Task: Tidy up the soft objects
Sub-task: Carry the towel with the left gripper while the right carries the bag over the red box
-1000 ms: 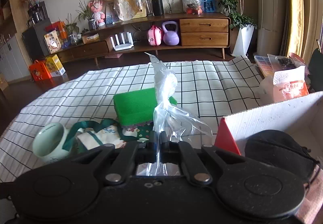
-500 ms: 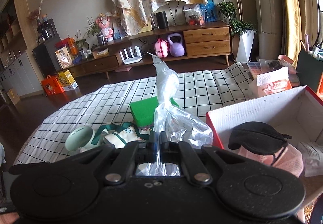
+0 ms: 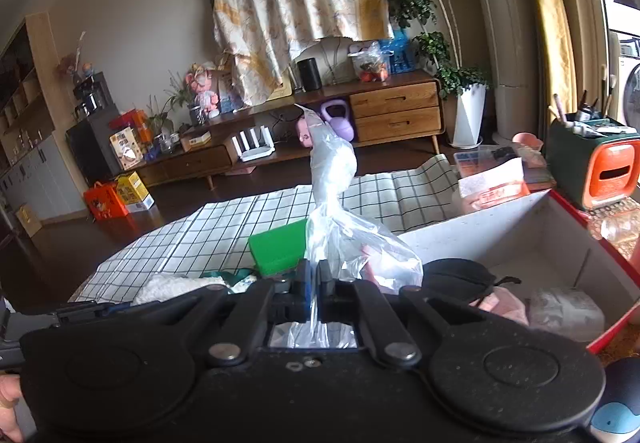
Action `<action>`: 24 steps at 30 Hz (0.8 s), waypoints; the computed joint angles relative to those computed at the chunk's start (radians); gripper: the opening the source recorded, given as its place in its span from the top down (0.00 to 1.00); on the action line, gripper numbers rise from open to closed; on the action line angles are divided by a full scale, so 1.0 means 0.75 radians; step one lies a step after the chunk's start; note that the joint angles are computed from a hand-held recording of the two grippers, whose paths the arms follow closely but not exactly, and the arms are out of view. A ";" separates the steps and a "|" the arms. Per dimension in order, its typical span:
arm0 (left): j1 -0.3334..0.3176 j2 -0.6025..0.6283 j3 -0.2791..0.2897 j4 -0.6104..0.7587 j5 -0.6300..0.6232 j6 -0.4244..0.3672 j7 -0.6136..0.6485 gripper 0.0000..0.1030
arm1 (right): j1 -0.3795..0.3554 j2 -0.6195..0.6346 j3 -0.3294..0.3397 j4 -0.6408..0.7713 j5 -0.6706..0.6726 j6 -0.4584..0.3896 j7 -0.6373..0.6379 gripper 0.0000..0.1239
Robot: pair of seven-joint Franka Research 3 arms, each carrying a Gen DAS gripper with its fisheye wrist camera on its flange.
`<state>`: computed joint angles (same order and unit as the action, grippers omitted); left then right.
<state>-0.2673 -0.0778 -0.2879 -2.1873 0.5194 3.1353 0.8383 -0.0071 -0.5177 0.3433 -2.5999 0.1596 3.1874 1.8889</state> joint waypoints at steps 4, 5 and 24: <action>-0.085 0.010 0.034 0.041 -0.181 -0.005 0.191 0.91 | -0.012 -0.052 -0.026 -0.034 0.004 -0.004 -0.002 0.99; -0.094 0.014 0.031 0.055 -0.200 -0.007 0.216 0.91 | -0.016 -0.063 -0.034 -0.043 0.006 -0.004 -0.004 0.99; -0.176 0.388 -0.187 0.579 -0.603 -0.146 0.739 0.91 | -0.223 -0.137 -0.051 -0.146 0.014 -0.023 -0.009 0.99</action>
<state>-0.3991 0.2135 -0.4282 -1.7528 0.0673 3.0258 1.3923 -0.1740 -0.6204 0.3050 -2.7096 0.1699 3.1698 1.8818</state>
